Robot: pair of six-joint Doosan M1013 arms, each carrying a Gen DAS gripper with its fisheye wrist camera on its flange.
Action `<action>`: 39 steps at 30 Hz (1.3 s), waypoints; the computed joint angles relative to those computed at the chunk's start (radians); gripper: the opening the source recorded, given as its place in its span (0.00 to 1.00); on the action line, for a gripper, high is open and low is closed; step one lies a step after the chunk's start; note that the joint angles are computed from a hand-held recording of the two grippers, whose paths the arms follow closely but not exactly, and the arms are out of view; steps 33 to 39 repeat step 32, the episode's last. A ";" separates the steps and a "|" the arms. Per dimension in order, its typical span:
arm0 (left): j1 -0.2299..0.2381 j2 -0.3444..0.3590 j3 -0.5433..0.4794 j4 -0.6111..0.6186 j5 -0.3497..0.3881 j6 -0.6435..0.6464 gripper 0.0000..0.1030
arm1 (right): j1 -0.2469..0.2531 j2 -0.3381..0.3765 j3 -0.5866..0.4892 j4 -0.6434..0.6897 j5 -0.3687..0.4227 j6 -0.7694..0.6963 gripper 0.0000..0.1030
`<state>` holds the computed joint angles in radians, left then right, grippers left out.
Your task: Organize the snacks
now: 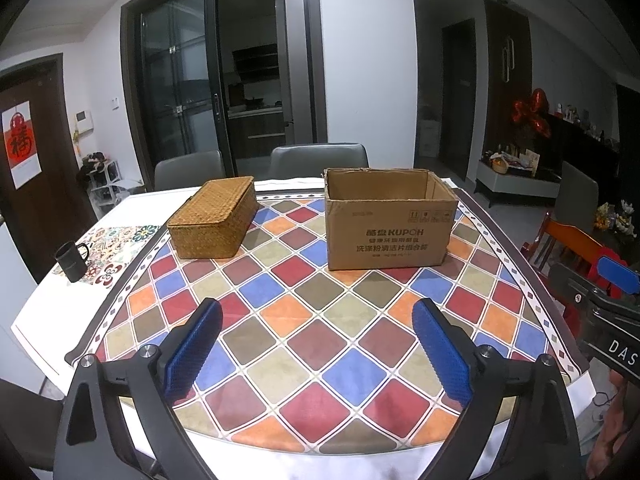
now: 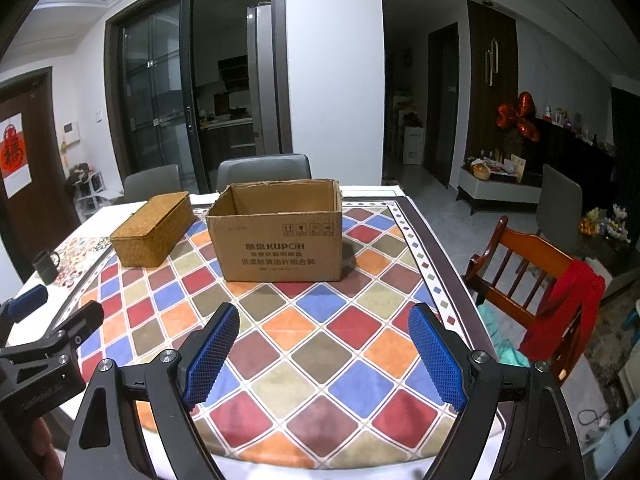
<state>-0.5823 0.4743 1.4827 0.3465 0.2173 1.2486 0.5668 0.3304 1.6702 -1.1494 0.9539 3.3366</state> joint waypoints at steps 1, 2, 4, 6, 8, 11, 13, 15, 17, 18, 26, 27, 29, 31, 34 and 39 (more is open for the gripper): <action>-0.001 0.000 0.000 0.008 0.001 -0.006 0.94 | -0.001 -0.002 0.001 -0.001 0.000 0.002 0.85; -0.001 -0.001 0.001 0.002 0.001 0.001 0.94 | 0.000 -0.001 0.003 -0.004 0.002 0.006 0.85; 0.000 -0.001 -0.001 -0.022 0.006 0.023 0.94 | 0.000 -0.002 0.003 -0.007 0.003 0.008 0.85; -0.002 -0.001 -0.001 0.018 0.007 -0.013 0.94 | -0.001 -0.003 0.004 -0.009 0.004 0.009 0.85; -0.002 -0.001 0.000 0.030 0.004 -0.023 0.94 | 0.000 -0.003 0.005 -0.011 0.005 0.012 0.85; -0.004 -0.001 0.000 0.047 0.008 -0.039 0.94 | 0.001 -0.003 0.005 -0.010 0.005 0.011 0.85; -0.004 0.001 -0.003 0.008 0.011 -0.005 0.94 | -0.001 -0.004 0.006 -0.011 0.004 0.008 0.85; -0.004 0.001 -0.002 0.004 0.011 -0.002 0.94 | 0.000 -0.004 0.006 -0.011 0.005 0.010 0.85; -0.003 0.002 -0.003 -0.004 0.009 0.007 0.94 | 0.002 -0.003 0.005 -0.012 0.007 0.010 0.85; -0.002 0.003 -0.004 -0.006 0.011 0.008 0.94 | 0.001 -0.003 0.006 -0.012 0.007 0.010 0.85; -0.001 0.003 -0.004 -0.033 0.007 0.035 0.94 | 0.001 -0.003 0.006 -0.010 0.008 0.009 0.85; -0.001 0.004 -0.004 -0.044 0.006 0.045 0.94 | 0.001 -0.003 0.005 -0.011 0.009 0.011 0.85; 0.000 0.006 -0.004 -0.045 -0.001 0.047 0.94 | 0.001 -0.004 0.007 -0.013 0.011 0.014 0.85; -0.003 0.009 -0.004 0.006 -0.006 0.006 0.94 | 0.002 -0.002 0.007 -0.015 0.014 0.017 0.85; -0.003 0.010 -0.006 0.004 -0.006 0.010 0.94 | 0.000 -0.003 0.008 -0.015 0.015 0.017 0.85; -0.003 0.010 -0.006 0.004 -0.006 0.010 0.94 | 0.000 -0.003 0.008 -0.015 0.015 0.017 0.85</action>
